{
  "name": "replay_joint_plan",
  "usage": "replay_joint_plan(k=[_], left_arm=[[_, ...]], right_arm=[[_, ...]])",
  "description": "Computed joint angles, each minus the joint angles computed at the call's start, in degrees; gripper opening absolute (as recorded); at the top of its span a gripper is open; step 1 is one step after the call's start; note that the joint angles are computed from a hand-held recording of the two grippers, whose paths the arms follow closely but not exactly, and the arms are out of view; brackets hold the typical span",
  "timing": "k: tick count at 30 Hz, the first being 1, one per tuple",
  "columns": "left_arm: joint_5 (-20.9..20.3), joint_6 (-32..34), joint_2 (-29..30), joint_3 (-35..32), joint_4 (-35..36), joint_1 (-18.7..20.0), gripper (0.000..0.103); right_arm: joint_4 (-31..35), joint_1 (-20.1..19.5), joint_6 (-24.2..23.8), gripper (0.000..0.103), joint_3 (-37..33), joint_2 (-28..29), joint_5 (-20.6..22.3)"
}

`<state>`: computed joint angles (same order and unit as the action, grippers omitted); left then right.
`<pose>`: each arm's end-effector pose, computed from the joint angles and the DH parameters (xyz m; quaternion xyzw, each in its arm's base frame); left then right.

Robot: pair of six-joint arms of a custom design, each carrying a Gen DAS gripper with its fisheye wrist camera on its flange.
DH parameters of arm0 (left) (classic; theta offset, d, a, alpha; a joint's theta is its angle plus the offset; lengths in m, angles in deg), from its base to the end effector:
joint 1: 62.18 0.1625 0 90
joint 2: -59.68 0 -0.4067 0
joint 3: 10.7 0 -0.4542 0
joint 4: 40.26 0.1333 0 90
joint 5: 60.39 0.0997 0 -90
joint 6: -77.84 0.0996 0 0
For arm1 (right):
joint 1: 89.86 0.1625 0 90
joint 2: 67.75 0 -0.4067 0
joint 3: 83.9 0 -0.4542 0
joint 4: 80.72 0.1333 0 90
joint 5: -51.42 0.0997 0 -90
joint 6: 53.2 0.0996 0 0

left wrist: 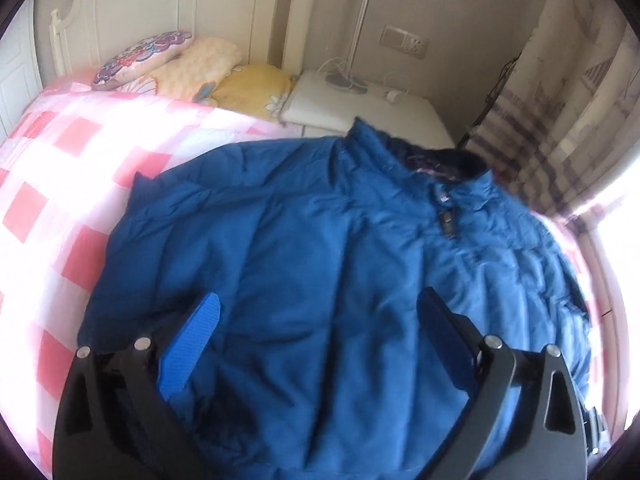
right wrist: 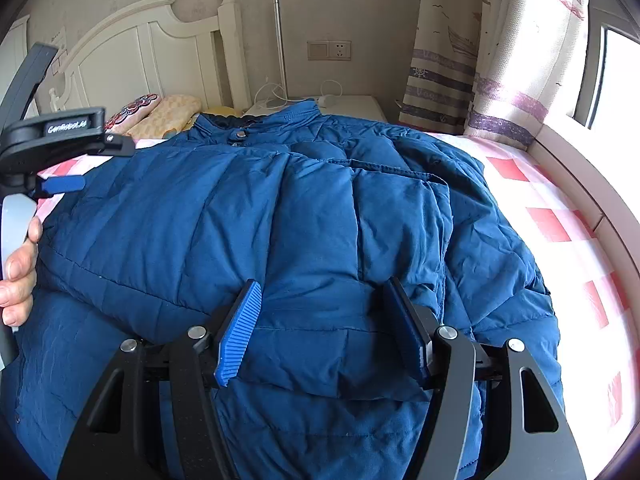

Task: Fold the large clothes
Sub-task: 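Press and smooth the folded jacket with both grippers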

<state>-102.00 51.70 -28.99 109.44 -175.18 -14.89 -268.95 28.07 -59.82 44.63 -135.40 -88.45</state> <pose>-0.1927 -0.5151 0.2908 0.0830 0.9033 -0.3182 0.2754 0.2818 -0.4096 0.1513 0.1262 -0.8604 0.3592 0.3388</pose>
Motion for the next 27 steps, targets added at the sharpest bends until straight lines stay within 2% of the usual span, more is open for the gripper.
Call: replay_joint_plan(k=[2,5,6,8,10,14,15,18,21,23,25,27], left_arm=[[0.54,1.47,2.93,-1.18,-1.30,-1.67,0.099],[-0.03,2.92,9.19,-3.97,1.39,-2.82,0.099],[1.24,3.45,11.42,-4.43,1.86,-3.25,0.100],[8.40,4.36,15.16,-3.70,0.88,-4.60,0.102],[10.27,6.08,16.26,-2.73,-2.40,-4.73,0.102],[4.00,6.38,13.11,-3.87,0.67,-3.20,0.101],[2.41,7.39,11.26,-3.38,-0.68,-3.01,0.100],[4.11,8.42,5.73,-1.10,-5.95,-2.56,0.101],[4.23,3.36,2.47,-2.39,-1.50,1.41,0.101],[3.18,2.53,1.67,-3.09,0.64,4.59,0.100],[2.51,9.70,1.34,-1.17,-5.24,6.10,0.101],[5.04,16.60,2.07,1.18,-11.53,5.53,0.101]], right_arm=[[0.04,-0.02,0.12,0.062,-0.01,-0.02,0.13],[0.09,0.03,0.21,0.062,-0.04,-0.01,0.09],[-0.04,-0.01,0.26,0.062,0.06,-0.05,0.27],[-0.09,-0.10,0.49,0.062,0.19,-0.16,0.68],[-0.06,-0.24,0.60,0.062,0.34,-0.36,1.06],[-0.04,-0.51,0.65,0.063,0.54,-0.81,1.74],[-0.08,-0.62,0.62,0.063,0.61,-0.93,1.98],[-0.13,-0.68,0.67,0.063,0.66,-1.00,2.19],[-0.16,-0.63,0.66,0.063,0.64,-0.93,2.11],[-0.23,-0.67,0.34,0.064,0.68,-1.02,2.24],[-0.03,-1.03,0.32,0.065,1.01,-1.77,3.62],[2.70,-1.21,1.46,0.064,0.97,-3.63,5.11]])
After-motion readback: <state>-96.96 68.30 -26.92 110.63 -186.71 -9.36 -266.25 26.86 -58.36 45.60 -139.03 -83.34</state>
